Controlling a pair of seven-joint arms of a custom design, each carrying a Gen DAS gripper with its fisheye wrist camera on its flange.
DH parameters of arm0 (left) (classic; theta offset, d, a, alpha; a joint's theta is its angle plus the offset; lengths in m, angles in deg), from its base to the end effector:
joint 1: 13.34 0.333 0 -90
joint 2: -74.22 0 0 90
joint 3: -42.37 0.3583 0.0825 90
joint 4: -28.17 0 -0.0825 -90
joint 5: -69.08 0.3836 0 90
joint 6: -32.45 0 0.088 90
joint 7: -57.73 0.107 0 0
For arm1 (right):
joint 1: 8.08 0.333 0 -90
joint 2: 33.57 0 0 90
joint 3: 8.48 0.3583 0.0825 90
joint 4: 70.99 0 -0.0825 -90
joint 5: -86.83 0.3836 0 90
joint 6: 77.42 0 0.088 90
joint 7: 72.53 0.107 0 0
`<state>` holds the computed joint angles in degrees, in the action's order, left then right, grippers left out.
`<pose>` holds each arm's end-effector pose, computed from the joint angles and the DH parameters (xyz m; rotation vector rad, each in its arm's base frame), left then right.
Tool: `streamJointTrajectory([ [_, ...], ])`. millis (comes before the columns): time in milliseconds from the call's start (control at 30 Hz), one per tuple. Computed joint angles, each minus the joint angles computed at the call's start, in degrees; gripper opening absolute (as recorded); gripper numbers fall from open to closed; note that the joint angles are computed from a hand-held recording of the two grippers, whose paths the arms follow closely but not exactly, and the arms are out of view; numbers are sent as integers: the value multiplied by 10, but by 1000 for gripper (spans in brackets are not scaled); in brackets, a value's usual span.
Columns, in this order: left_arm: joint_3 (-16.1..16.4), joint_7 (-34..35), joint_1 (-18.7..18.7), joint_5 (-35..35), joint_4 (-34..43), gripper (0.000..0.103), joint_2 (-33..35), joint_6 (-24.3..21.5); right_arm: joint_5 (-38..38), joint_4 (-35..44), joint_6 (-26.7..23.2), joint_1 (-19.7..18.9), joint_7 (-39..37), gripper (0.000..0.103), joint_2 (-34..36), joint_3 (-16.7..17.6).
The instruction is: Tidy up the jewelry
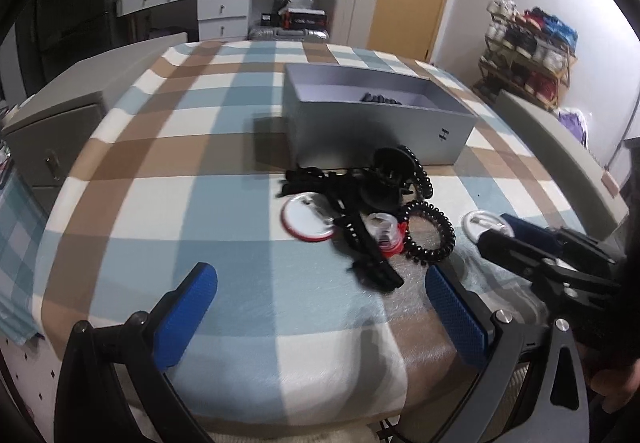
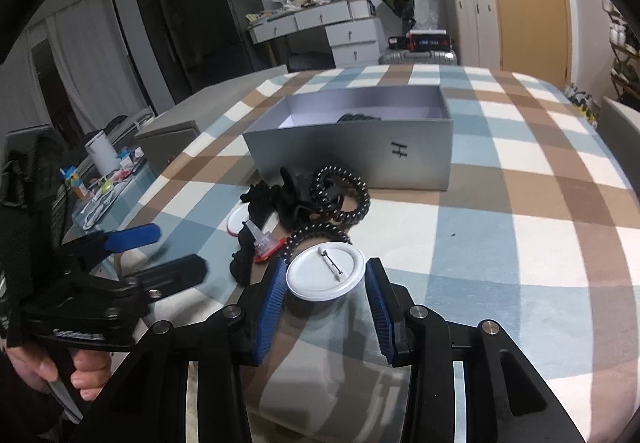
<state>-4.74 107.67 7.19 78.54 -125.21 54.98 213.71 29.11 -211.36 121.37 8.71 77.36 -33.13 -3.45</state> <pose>0.3850 -0.2225 0.4299 -1.8333 1.8233 -0.8351 0.4146 0.2732 0.4288 -1.9132 1.2067 -0.2903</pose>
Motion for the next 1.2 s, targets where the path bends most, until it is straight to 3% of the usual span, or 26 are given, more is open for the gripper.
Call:
streamJointTrajectory([
  [167,-24,4,24,22,23,101,25,-12,55,-23,8,-1,-44,39,-10,-8],
  [200,-13,10,13,26,30,101,39,-20,55,-25,13,-2,-42,39,-10,-11],
  [267,25,21,-26,30,34,87,56,-25,68,-33,19,-4,-52,39,-12,-13],
  [333,38,20,-41,44,41,83,61,-40,63,-34,22,-6,-48,40,-12,-16],
  [400,55,22,-59,54,46,74,67,-52,72,-38,23,-6,-58,40,-13,-17],
  [467,52,8,-56,81,50,55,62,-70,76,-40,25,-7,-58,40,-13,-18],
  [500,65,12,-69,84,50,49,62,-74,84,-42,28,-7,-63,40,-14,-17],
  [567,104,30,-109,75,49,27,62,-82,83,-44,32,-8,-58,40,-14,-19],
  [600,120,36,-126,73,47,22,60,-88,82,-44,32,-9,-56,40,-15,-20],
  [867,209,56,-213,73,18,17,34,-100,89,-48,31,-4,-57,40,-22,-21],
  [967,215,66,-220,71,9,17,27,-99,89,-47,27,0,-58,40,-23,-20],
  [1033,201,52,-200,80,8,17,23,-93,90,-46,26,2,-56,40,-23,-20],
  [1200,215,71,-209,66,24,19,46,-92,90,-43,21,6,-55,40,-25,-20],
])
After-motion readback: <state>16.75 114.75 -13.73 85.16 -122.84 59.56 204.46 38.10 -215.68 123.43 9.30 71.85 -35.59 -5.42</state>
